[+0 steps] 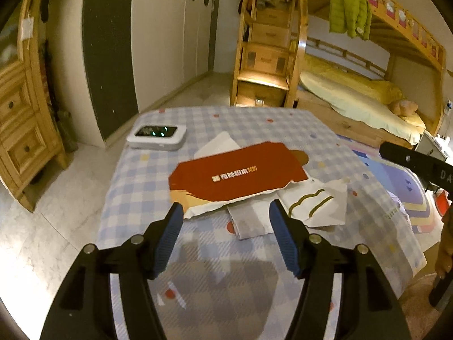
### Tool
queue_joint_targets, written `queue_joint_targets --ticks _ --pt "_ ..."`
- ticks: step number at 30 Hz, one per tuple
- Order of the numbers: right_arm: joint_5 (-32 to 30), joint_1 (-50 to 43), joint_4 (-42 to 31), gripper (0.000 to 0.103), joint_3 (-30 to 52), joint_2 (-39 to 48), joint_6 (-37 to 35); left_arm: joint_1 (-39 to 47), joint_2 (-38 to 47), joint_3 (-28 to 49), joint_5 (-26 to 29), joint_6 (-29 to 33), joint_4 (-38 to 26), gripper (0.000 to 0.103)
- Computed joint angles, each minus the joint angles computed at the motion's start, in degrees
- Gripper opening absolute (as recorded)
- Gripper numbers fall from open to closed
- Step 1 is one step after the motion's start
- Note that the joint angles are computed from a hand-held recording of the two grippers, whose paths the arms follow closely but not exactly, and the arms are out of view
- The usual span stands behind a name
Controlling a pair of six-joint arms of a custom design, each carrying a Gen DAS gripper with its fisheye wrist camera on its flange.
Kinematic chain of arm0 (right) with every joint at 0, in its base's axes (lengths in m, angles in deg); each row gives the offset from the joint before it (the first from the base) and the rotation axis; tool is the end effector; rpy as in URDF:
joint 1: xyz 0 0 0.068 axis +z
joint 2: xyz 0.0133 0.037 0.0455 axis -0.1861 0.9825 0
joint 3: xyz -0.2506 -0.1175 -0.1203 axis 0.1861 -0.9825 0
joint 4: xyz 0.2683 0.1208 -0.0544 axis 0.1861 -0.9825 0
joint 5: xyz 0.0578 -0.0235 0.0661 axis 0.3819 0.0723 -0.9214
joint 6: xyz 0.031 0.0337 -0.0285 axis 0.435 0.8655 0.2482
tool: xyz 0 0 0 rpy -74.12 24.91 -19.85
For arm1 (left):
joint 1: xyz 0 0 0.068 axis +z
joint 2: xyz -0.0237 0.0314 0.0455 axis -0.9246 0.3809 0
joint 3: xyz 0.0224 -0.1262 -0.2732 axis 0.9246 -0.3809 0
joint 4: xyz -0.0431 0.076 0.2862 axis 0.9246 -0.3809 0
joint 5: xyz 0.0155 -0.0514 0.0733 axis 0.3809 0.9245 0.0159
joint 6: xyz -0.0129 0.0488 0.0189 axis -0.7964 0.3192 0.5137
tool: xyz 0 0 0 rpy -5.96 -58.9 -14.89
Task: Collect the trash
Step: 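Lower the left gripper onto the red envelope and grasp it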
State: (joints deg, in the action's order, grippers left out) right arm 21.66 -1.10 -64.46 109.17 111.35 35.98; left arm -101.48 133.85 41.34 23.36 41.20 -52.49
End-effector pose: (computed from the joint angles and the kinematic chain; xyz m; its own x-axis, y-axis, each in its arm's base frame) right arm 0.3573 0.0778 0.2689 -0.5841 -0.2577 -0.7697 -0.6018 0.7738 0.1976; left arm 0.2123 -0.1175 0.2311 -0.5996 -0.2786 -0.7502 -0.3478 0.9350 -0.0693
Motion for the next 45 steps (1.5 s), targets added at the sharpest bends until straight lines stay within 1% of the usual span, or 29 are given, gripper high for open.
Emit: queue_joint_targets --ticks 1,3,6,8,10,13,15,18,22,24,27,30,31,34,36,37,39,40,42,43,45 --pt "0.1 0.2 0.0 0.039 0.6 0.8 0.2 0.9 1.0 0.2 0.8 1.0 0.7 0.062" --pt "0.1 0.4 -0.1 0.039 1.9 2.5 0.8 1.6 3.4 0.8 0.8 2.6 2.0 0.068" --pt "-0.4 0.0 -0.4 0.039 2.7 3.4 1.5 2.2 7.1 2.1 -0.2 4.3 2.9 0.068" --pt "-0.5 -0.4 -0.4 0.04 3.0 3.8 1.9 3.4 8.9 3.3 2.7 5.3 2.2 0.068" --pt "-0.5 -0.6 -0.3 0.041 2.9 3.7 2.1 3.9 9.4 3.6 3.9 5.5 1.8 0.068" --pt "-0.9 -0.8 -0.5 0.042 3.2 4.1 2.4 3.8 10.0 4.2 4.0 5.2 0.8 0.068" --pt "-1.3 -1.0 -0.8 0.042 3.5 4.3 2.7 3.8 12.4 5.9 4.1 5.8 -0.7 0.068" --pt "-1.7 -1.3 -1.0 0.042 3.6 4.4 2.7 2.6 15.4 8.4 2.0 6.3 -3.2 0.068" --pt "-1.2 -1.2 -1.5 0.043 3.8 4.5 2.3 1.3 15.4 9.4 -1.8 9.0 -2.5 0.068" --pt "-1.0 -1.3 -1.8 0.043 4.1 4.7 2.2 1.8 16.6 10.3 -2.3 10.6 -2.3 0.068" --pt "-0.8 -1.2 -1.7 0.043 4.2 5.1 2.3 3.0 19.0 11.9 -1.4 12.7 -2.3 0.068" --pt "1.6 -0.6 -1.9 0.044 4.4 5.6 1.7 4.0 20.7 13.3 -0.9 14.7 -1.9 0.068" --pt "3.5 0.1 -2.5 0.044 4.7 6.1 1.2 4.2 21.0 13.6 -0.7 14.8 -1.9 0.068" --pt "5.3 0.9 -3.2 0.044 5.0 6.6 0.6 5.5 21.8 14.3 1.2 15.4 -1.3 0.067" --pt "5.2 0.8 -3.0 0.044 4.8 6.5 0.5 6.2 22.1 14.6 2.0 15.8 -1.0 0.056" --pt "5.1 0.7 -2.9 0.044 4.6 6.4 0.6 6.1 22.2 14.8 1.5 16.1 -1.0 0.053" --pt "5.3 0.7 -2.9 0.044 4.5 6.5 0.6 5.2 22.3 15.1 0.5 16.5 -1.2 0.038" --pt "5.4 0.7 -3.0 0.044 4.5 6.4 0.5 5.0 22.1 15.0 0.0 16.7 -1.0 0.036" --pt "5.4 0.6 -3.1 0.044 4.3 6.2 0.7 4.1 20.5 14.4 -1.5 15.7 -1.3 0.026" --pt "5.2 0.4 -3.1 0.044 4.2 6.2 0.6 3.6 19.6 14.1 -2.6 15.0 -1.6 0.024" --pt "5.1 0.3 -3.0 0.044 4.2 6.4 0.8 2.2 16.2 12.9 -5.3 13.5 -1.9 0.015"
